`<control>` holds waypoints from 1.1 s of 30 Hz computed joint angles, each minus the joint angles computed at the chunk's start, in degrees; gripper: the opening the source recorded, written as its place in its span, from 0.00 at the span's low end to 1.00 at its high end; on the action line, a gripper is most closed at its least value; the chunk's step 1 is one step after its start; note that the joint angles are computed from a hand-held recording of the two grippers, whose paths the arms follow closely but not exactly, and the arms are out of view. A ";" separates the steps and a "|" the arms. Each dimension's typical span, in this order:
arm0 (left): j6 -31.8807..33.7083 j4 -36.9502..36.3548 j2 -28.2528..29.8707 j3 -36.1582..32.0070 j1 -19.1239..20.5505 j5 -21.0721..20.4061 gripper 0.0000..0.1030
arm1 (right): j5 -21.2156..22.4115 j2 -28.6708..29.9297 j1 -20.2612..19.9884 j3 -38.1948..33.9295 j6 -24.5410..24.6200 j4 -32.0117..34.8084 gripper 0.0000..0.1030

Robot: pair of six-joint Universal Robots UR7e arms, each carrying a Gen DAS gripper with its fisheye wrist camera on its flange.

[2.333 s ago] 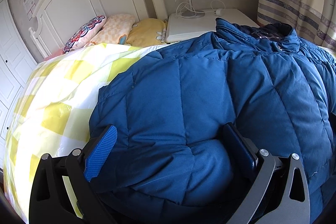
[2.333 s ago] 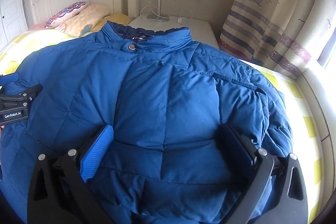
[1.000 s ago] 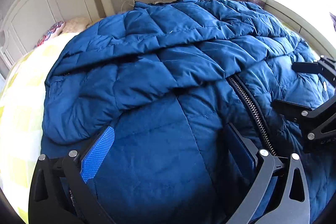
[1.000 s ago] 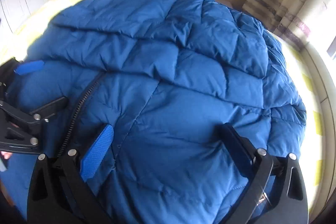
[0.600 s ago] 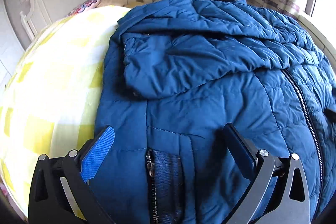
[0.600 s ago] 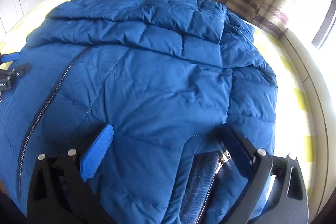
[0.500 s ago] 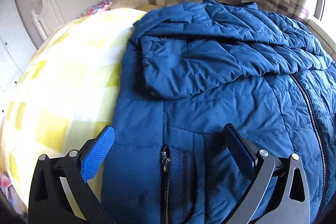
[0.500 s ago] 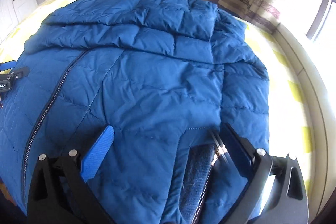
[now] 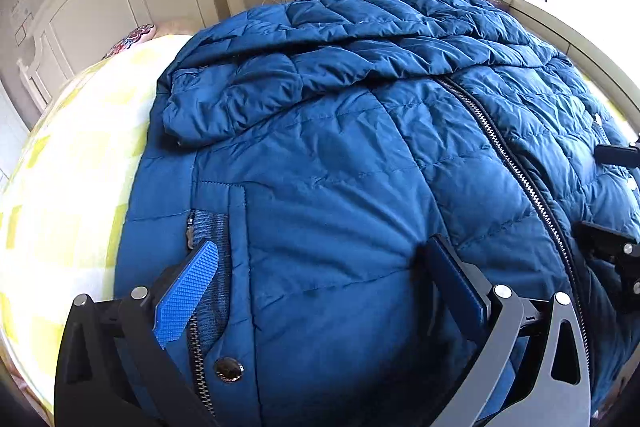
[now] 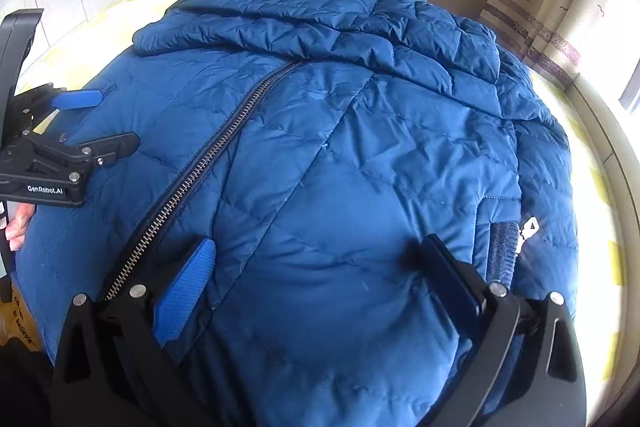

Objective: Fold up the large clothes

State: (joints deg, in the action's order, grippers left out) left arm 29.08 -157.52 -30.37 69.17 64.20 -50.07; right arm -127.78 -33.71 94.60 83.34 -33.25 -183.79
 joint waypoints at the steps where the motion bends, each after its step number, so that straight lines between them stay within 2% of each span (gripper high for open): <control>1: 1.10 -2.12 -0.26 0.79 -0.13 1.35 0.96 | -0.30 -0.79 -0.09 0.78 0.69 0.03 0.97; 2: 2.11 -4.53 -0.60 1.60 -0.15 2.91 0.96 | -1.23 -1.62 -0.12 1.79 1.38 -0.92 0.97; 5: 5.18 -11.66 -1.37 2.93 0.96 7.71 0.96 | -6.69 -3.35 -0.27 6.61 0.01 -11.10 0.97; 6: 4.93 -11.30 -2.14 3.26 1.81 6.88 0.96 | -8.07 -3.77 -0.79 7.64 -0.20 -13.01 0.97; 7: 2.36 -8.54 -3.68 3.83 2.73 3.64 0.96 | -7.06 -5.18 -1.84 9.44 1.15 -12.83 0.97; 8: -0.79 -5.72 -4.66 3.70 3.46 1.32 0.96 | -4.24 -6.70 -2.97 11.33 3.20 -12.46 0.97; 9: -1.86 -4.86 -4.80 3.49 3.58 0.95 0.96 | -2.43 -7.30 -3.69 12.40 4.24 -13.15 0.98; 10: -0.62 -6.05 -4.35 3.49 3.28 1.92 0.96 | -2.88 -6.91 -3.60 12.48 3.39 -14.48 0.97; 12: 2.81 -10.86 -2.96 3.95 2.02 6.10 0.96 | -7.20 -5.35 -2.18 10.76 2.48 -15.26 0.97; 13: 3.33 -12.96 -2.28 4.18 1.24 8.66 0.96 | -9.77 -4.11 -1.11 9.56 1.41 -16.71 0.96; 14: 2.52 -13.81 -2.44 5.07 0.68 8.99 0.96 | -10.26 -2.97 -0.15 8.90 -0.59 -19.16 0.95; 16: -0.99 -11.97 -5.32 9.32 -0.20 3.93 0.96 | -5.76 -3.58 0.95 11.10 -1.96 -20.96 0.94; 18: -1.32 -12.11 -6.79 13.21 -1.52 0.80 0.96 | -1.81 -3.71 1.56 13.11 -1.95 -19.97 0.95; 19: -0.51 -12.83 -7.02 14.96 -2.09 0.09 0.96 | -1.06 -3.10 1.79 13.73 -3.45 -19.77 0.95; 21: 3.76 -17.09 -5.17 17.03 -2.82 1.24 0.96 | -3.78 1.32 1.92 11.70 -8.64 -23.29 0.97; 22: 5.42 -19.89 -4.24 17.21 -2.86 1.54 0.96 | -3.14 1.71 1.88 11.48 -8.28 -24.84 0.97; 24: 3.04 -18.29 -4.94 17.13 -2.03 -0.61 0.96 | 1.26 -1.17 -0.02 13.74 -1.98 -20.73 0.97; 25: 0.12 -13.89 -5.78 16.28 -1.53 -1.85 0.96 | 1.09 -2.13 0.03 13.93 -0.84 -18.53 0.97; 26: -1.09 -11.09 -6.62 15.82 -1.20 -2.61 0.96 | -0.62 -2.21 0.42 13.84 -2.08 -18.72 0.97; 27: -1.23 -10.70 -7.61 16.29 -1.03 -2.50 0.96 | -3.44 -1.69 0.98 13.49 -4.16 -21.11 0.97; 29: 0.40 -16.24 -8.39 17.61 -0.95 1.07 0.96 | -6.95 -1.76 1.56 14.54 -7.11 -26.55 0.97; 30: 0.75 -17.39 -8.98 17.77 -0.54 2.18 0.96 | -7.41 -2.78 1.15 15.85 -6.60 -27.68 0.97; 32: -0.87 -16.96 -10.01 17.68 1.07 4.83 0.96 | -6.47 -6.09 -0.80 19.74 -2.28 -26.79 0.97; 33: -2.87 -15.21 -11.54 18.32 2.12 3.46 0.96 | -5.29 -7.82 -2.04 21.93 0.34 -26.71 0.97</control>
State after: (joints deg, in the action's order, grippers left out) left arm 26.20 -172.73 -41.91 87.49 66.32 -46.61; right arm -133.07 -41.53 92.56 105.27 -32.91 -210.50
